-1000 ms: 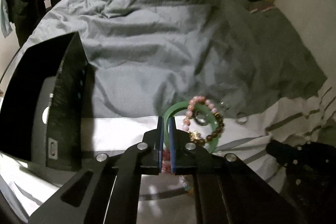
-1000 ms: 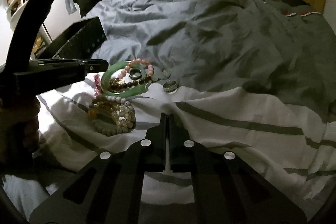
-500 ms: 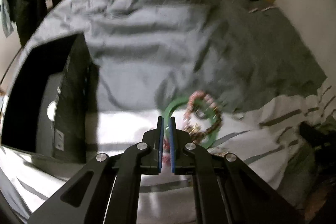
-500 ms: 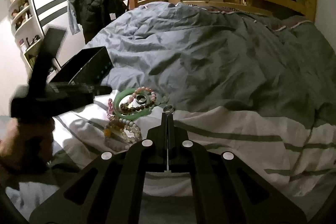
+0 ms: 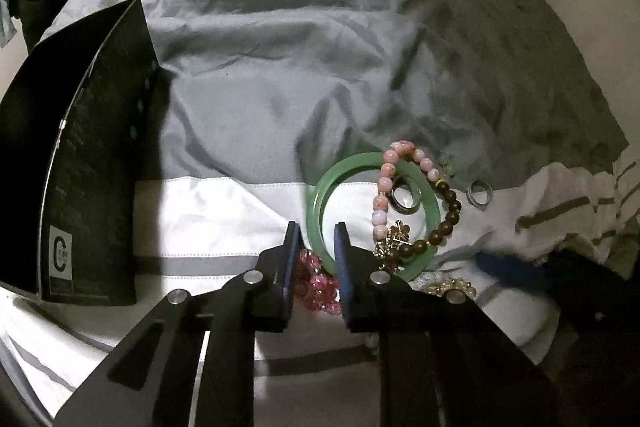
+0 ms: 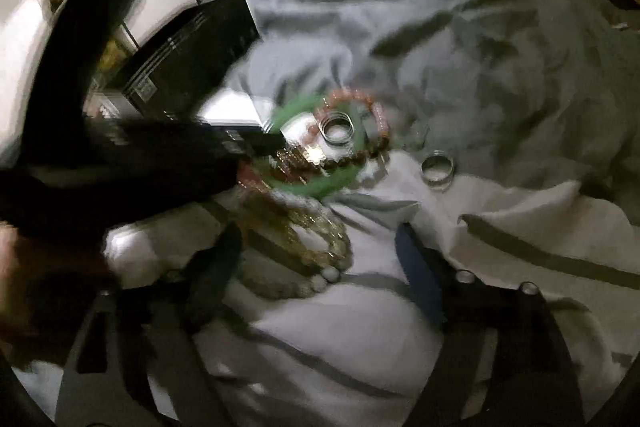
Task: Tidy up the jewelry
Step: 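Lift the pink bracelet with the left tool while the right tool grasps the gold chain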
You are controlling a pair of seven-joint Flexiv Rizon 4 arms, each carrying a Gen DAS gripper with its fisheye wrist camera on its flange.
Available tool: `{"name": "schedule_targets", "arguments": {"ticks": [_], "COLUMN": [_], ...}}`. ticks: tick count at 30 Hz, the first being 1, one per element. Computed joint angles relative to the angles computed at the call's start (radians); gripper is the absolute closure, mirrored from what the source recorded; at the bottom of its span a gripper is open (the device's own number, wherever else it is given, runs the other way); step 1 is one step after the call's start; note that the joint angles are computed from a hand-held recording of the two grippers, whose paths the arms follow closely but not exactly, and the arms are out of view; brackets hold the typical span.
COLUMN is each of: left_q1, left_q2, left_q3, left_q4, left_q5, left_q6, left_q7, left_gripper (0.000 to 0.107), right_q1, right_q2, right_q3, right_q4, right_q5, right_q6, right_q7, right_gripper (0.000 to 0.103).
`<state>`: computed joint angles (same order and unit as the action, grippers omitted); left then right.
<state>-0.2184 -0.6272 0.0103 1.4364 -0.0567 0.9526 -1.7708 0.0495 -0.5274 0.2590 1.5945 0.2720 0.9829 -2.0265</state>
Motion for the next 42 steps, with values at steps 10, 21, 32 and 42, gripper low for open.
{"name": "schedule_targets", "arguments": {"ticks": [10,21,32,42], "left_q1": [0.022,0.025,0.027,0.171], "left_q2": [0.061,0.101,0.141,0.189], "left_q3": [-0.032,-0.068,-0.104,-0.301], "left_q4": [0.104,0.169,0.234,0.337], "left_q5": [-0.045,-0.106,-0.156,-0.339], "left_q6": [0.152,0.295,0.442,0.573], "left_q7": [0.015,0.101,0.198,0.375], "left_gripper": [0.103,0.103,0.103,0.103], "right_q1": [-0.152,-0.258,-0.271,-0.261], "right_q2": [0.075,0.082,0.092,0.112], "right_q3": [0.069,0.042,-0.012,-0.027], "right_q4": [-0.044,-0.205,-0.242,-0.266], "right_q5": [0.289,0.596,0.752,0.773], "right_q6": [-0.009,-0.254,-0.36,-0.387], "right_q7": [-0.147,-0.233,-0.25,-0.249], "right_gripper": [0.093,0.094,0.094,0.094]}}
